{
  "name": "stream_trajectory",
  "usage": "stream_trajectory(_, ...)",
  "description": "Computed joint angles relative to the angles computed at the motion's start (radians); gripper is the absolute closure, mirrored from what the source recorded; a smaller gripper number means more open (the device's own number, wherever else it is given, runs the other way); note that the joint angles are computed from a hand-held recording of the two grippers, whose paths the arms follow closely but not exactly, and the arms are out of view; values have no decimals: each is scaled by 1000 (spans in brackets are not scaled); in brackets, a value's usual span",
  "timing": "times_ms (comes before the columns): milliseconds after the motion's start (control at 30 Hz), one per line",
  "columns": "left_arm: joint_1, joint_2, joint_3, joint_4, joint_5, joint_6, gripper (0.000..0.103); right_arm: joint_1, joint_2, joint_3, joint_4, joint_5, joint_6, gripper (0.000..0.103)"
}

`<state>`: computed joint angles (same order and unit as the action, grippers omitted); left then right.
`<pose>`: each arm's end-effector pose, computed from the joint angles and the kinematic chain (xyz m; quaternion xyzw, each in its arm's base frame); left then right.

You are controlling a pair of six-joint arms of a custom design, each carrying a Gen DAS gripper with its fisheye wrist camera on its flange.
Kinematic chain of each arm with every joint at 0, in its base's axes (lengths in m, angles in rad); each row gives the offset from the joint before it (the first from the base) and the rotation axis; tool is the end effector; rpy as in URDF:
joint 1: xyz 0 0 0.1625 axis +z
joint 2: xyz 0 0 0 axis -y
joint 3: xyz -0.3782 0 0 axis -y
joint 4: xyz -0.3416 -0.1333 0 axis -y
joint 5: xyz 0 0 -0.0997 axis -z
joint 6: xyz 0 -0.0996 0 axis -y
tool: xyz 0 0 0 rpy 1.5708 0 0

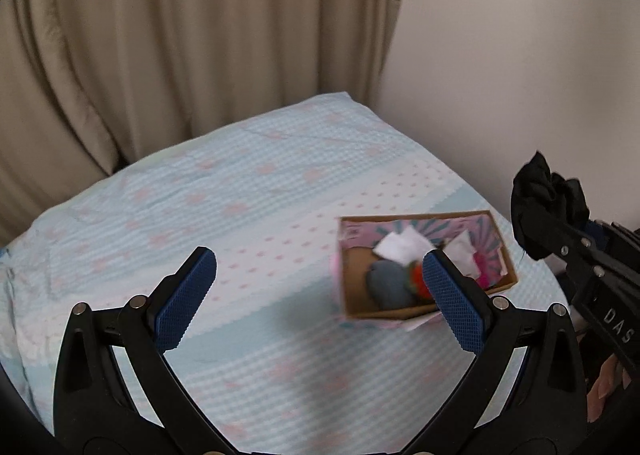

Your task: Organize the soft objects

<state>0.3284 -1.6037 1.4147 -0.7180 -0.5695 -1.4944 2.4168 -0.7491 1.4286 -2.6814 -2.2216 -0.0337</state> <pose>-0.2788 -0.3244 0.5009 0.0509 0.8425 -0.3871 0.3712 0.5472 -0.3872 0.1751 0.3323 -0.8666 0.3096 0.2068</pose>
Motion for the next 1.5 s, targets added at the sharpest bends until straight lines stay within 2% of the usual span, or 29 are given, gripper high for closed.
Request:
stream_trajectory(233, 141, 122, 73, -333, -29, 171, 0, -144, -46, 24, 94, 31, -62, 79)
stream_trajectory(433, 258, 207, 123, -540, -50, 318, 0, -259, -4, -31, 190, 69, -95, 79)
stream_trajectory(500, 297, 235, 137, -597, -62, 355, 0, -301, 10, -59, 231, 118, -119, 79)
stream_trajectory(667, 377, 279, 171, -699, -101, 390, 0, -365, 78, -144, 319, 180, -161, 79)
stream_trajectory(900, 402, 309, 172, -696, -105, 386, 0, -406, 165, -264, 415, 208, -158, 78)
stream_trajectory(933, 402, 312, 166, -683, -102, 379, 0, -409, 175, -280, 439, 207, -148, 71)
stream_trajectory(967, 400, 315, 155, -658, -99, 363, 0, -410, 187, -299, 462, 199, -137, 53)
stream_trajectory(1067, 394, 300, 156, -642, -99, 331, 1, -411, 191, -306, 462, 183, -119, 15)
stream_trajectory(1133, 388, 290, 158, -626, -106, 313, 0, -416, 180, -295, 451, 191, -104, 7)
stream_trajectory(1333, 350, 265, 156, -573, -104, 278, 1, -406, 148, -260, 434, 164, -72, 7)
stream_trajectory(1500, 289, 240, 115, -488, -90, 262, 0, -370, 96, -212, 413, 145, -48, 7)
